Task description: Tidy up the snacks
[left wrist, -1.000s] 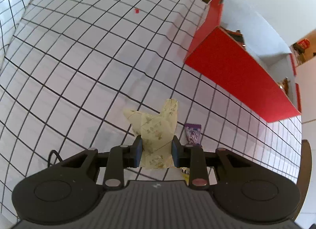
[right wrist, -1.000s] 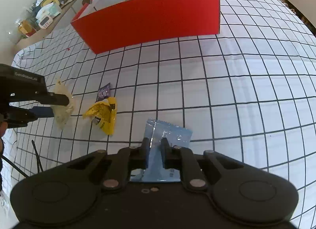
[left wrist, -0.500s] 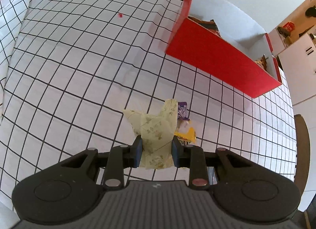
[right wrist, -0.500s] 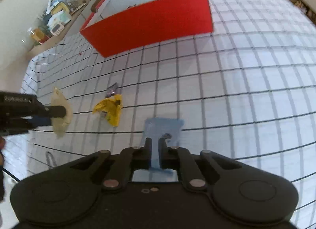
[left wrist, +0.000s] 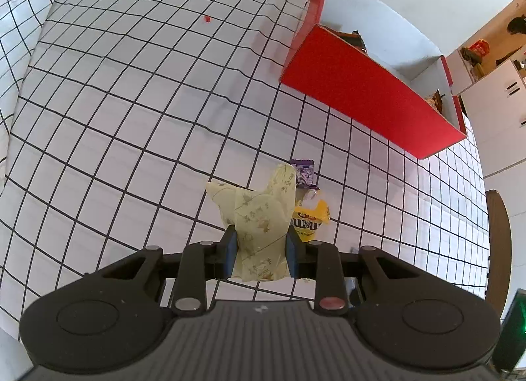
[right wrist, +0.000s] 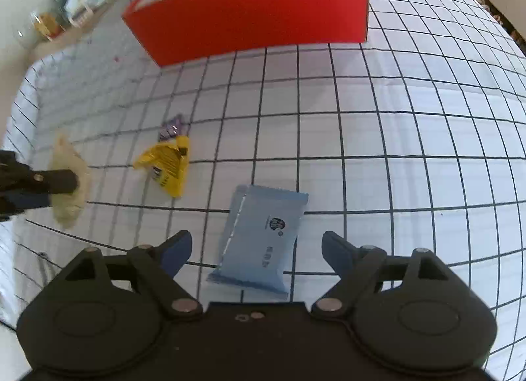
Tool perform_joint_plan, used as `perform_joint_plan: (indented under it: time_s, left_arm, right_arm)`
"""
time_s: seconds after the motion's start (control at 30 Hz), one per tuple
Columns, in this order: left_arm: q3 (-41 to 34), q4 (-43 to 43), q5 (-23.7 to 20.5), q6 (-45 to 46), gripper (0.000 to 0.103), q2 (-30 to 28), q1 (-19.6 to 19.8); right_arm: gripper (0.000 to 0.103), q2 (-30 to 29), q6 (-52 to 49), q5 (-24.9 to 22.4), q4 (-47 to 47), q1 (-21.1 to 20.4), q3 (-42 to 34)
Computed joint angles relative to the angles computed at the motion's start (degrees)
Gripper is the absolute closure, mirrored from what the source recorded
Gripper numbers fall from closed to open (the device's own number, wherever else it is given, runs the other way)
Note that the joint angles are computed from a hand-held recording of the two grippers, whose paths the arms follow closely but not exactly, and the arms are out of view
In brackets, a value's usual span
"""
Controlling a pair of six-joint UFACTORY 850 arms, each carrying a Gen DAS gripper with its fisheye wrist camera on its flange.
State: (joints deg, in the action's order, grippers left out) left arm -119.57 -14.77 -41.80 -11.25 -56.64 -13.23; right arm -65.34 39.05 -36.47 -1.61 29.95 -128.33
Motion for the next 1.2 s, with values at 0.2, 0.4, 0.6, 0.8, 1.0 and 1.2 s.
perform_joint_plan:
  time_s: [0.2, 0.4, 0.6, 0.8, 1.0, 1.2]
  left_arm:
    - [1.3, 0.3, 0.4, 0.0, 0.074, 0.6, -0.1]
    - [2.2, 0.6, 1.0, 0.2, 0.074, 1.0, -0.2]
    - [2.7, 2.2, 1.0, -0.2, 0.074, 1.3, -0.5]
    - [2.1, 4.6, 1.6, -0.4, 0.074, 2.2, -1.4]
    - [-3.6, 6.4, 0.9, 0.7, 0.074, 1.3, -2.4]
    - [-18.6, 10.3, -4.5, -0.3, 0.074, -5.1, -3.5]
  right_arm:
    - [0.025, -8.0, 1.1, -9.8, -2.5, 1.0, -13.4]
    - [0.052, -10.3, 3.0, -12.6, -6.9, 1.9, -17.8]
    - [0.057, -6.1, 3.3, -8.5, -7.4, 1.8, -10.5]
    - [0.057, 2.4, 2.4, -0.5, -8.1, 0.9, 0.9]
    - [0.057, 5.7, 1.2, 3.3, -9.4, -0.3, 1.4]
    - [0.057, 4.2, -1.3, 3.6, -9.1, -1.8, -4.5]
